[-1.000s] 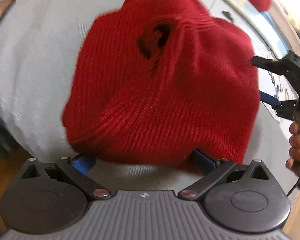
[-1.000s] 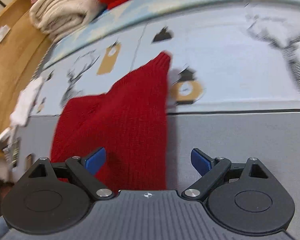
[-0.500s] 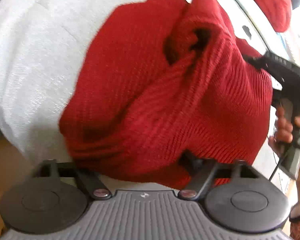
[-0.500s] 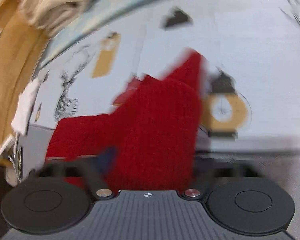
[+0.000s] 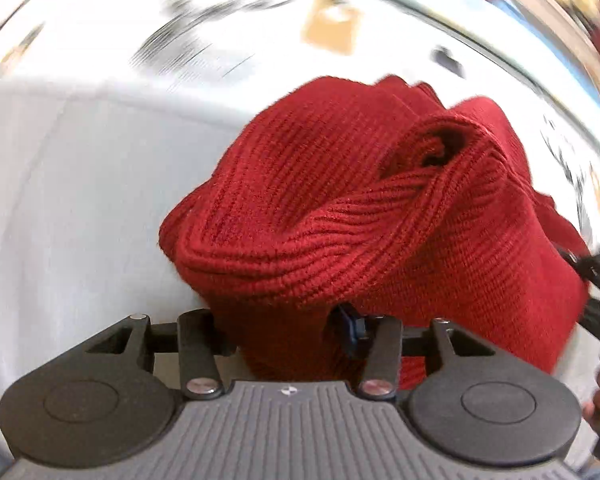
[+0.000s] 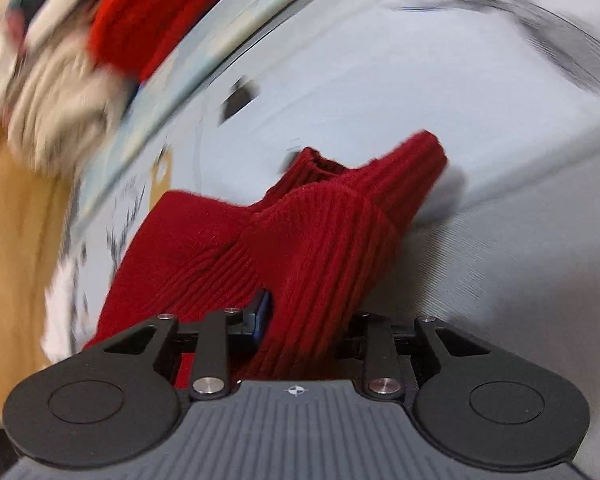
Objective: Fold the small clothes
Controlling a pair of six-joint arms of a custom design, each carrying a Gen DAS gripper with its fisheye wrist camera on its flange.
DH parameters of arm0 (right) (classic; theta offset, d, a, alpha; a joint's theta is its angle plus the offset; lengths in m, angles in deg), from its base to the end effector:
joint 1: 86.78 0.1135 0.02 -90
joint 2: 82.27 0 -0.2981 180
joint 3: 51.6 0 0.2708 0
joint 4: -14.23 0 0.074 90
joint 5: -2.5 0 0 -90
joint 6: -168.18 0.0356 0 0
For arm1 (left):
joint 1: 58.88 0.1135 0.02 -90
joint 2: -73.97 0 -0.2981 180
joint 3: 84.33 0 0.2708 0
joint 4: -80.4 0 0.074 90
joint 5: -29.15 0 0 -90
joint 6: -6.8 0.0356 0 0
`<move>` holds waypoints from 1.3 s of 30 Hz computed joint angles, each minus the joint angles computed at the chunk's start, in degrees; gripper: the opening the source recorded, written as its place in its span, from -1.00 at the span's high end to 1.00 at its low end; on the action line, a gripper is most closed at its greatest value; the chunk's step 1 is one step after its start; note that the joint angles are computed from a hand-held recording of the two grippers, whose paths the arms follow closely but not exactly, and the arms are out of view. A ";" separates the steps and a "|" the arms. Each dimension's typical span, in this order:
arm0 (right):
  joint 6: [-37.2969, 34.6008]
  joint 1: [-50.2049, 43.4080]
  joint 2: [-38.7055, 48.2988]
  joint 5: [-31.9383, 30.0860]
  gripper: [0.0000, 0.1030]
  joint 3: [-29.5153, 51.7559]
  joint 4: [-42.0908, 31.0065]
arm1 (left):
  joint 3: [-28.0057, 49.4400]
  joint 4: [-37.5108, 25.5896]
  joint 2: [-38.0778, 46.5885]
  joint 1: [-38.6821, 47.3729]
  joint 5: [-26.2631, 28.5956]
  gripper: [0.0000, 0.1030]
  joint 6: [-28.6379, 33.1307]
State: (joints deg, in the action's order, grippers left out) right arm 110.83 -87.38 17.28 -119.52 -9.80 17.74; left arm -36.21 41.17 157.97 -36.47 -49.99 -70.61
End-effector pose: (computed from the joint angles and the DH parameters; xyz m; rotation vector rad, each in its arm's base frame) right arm 0.2750 0.0160 0.0939 0.5018 2.5030 0.9274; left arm 0.2210 0.0839 0.1460 -0.2075 2.8266 -0.1456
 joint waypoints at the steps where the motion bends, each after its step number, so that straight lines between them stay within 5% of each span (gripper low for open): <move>1: 2.23 -1.42 -0.74 -0.48 0.43 -3.10 3.63 | 3.34 0.60 3.85 -1.86 0.15 -0.03 3.18; 8: 22.53 -4.63 4.12 0.94 0.43 -22.21 38.72 | 18.10 2.80 17.17 -11.01 -2.56 -0.04 4.86; 11: 26.28 -2.65 6.63 3.13 0.43 -23.39 44.47 | 23.31 5.43 22.43 -15.67 -5.69 -0.04 0.47; 14: 26.80 -2.10 6.02 4.14 0.43 -22.65 43.52 | 26.00 6.37 24.99 -16.78 -6.80 -0.16 -1.94; 18: 28.77 -0.82 5.77 5.39 0.39 -21.72 43.11 | 23.73 10.14 23.93 -14.93 -8.14 -0.68 -3.05; 22: 27.97 -1.76 1.46 5.13 0.12 -23.04 39.55 | 18.11 13.25 19.82 -10.64 -8.92 -0.93 -4.62; 23: 26.70 -2.19 -1.19 5.24 -0.01 -23.23 36.27 | 16.63 13.69 18.72 -9.29 -8.55 -0.96 -5.35; 25: 22.53 -2.92 -8.73 6.03 -0.68 -23.18 27.16 | 13.10 13.52 15.57 -6.56 -7.35 -0.96 -5.97; 27: 18.65 -3.41 -13.74 5.26 -0.83 -23.88 24.08 | 9.32 13.41 12.07 -3.67 -4.74 -0.96 -6.23; 31: 16.05 -3.78 -15.81 4.02 -0.89 -22.63 19.90 | 3.08 12.80 4.92 0.85 -0.89 -0.96 -8.33; 39: 14.45 -0.29 -17.68 8.06 -0.88 -21.78 16.25 | -3.82 12.10 -6.55 4.19 -5.96 -0.96 -7.84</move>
State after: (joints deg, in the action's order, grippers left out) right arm 125.29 -87.68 -0.39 -111.46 -31.58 33.99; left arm -40.04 53.27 151.42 -32.28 -55.95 -78.45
